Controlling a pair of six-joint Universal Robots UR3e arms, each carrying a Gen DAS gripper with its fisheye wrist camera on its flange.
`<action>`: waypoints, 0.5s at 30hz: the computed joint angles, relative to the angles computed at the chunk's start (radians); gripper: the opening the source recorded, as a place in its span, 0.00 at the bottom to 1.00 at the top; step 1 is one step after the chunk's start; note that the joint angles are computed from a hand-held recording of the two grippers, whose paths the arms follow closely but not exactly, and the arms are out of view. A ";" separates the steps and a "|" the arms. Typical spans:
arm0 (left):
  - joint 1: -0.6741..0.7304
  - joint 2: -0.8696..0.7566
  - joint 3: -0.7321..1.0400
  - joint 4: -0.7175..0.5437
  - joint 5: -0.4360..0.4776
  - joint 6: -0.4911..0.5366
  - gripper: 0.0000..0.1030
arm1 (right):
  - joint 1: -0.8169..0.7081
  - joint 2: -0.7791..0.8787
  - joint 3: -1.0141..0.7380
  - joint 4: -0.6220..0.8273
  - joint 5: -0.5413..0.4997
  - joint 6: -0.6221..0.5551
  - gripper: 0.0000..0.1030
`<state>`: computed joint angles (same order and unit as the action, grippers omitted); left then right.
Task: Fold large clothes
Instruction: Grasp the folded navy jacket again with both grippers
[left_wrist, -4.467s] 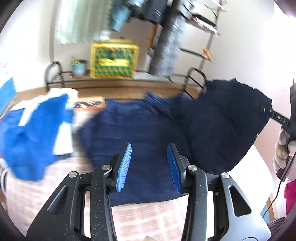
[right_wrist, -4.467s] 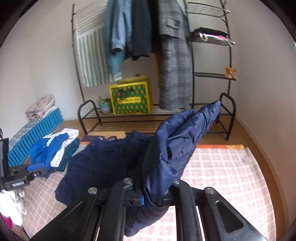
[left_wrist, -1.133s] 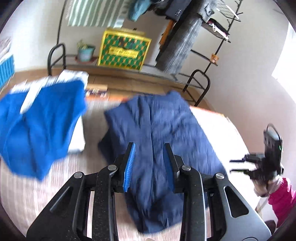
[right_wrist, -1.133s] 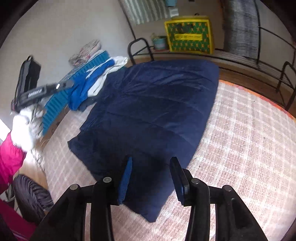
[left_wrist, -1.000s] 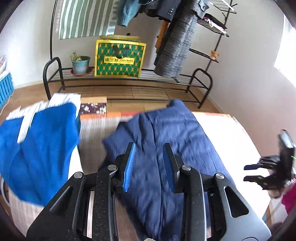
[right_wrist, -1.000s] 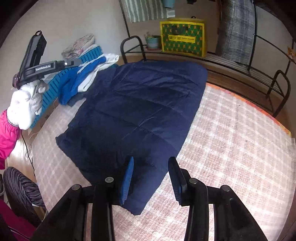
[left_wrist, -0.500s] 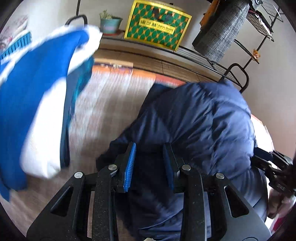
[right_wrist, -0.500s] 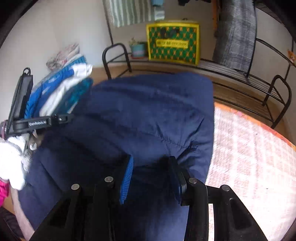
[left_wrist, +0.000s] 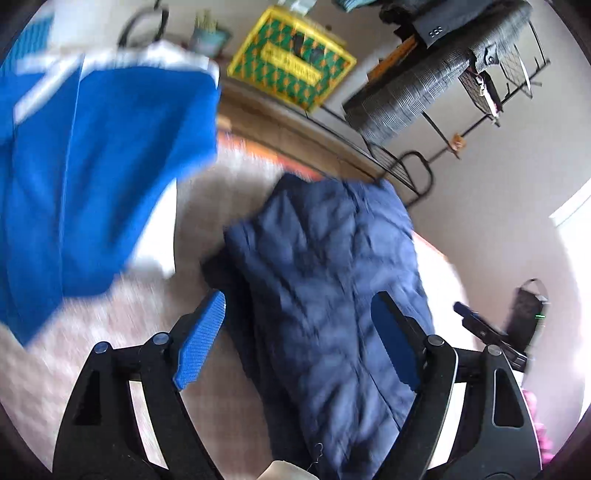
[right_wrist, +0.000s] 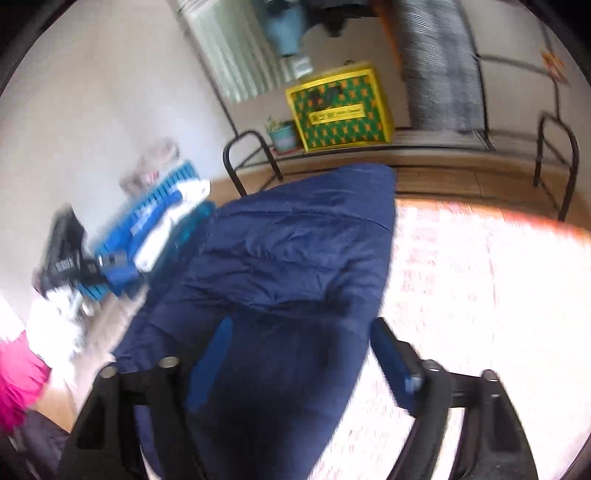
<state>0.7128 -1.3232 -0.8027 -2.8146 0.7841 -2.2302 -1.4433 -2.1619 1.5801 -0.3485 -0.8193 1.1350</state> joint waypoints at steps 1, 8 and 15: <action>0.025 -0.025 0.018 -0.085 0.008 0.044 0.81 | -0.012 0.025 0.003 -0.005 -0.018 0.013 0.83; 0.077 0.005 -0.205 -0.094 0.005 0.025 0.81 | 0.068 0.157 0.091 -0.236 -0.081 0.225 0.83; -0.001 0.035 -0.429 0.079 -0.046 -0.071 0.80 | 0.166 0.280 0.140 -0.330 -0.059 0.339 0.83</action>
<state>0.7115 -1.2886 -1.2316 -2.7357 0.7380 -2.3012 -1.2769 -1.8820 1.7196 -0.6788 -0.8788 1.4741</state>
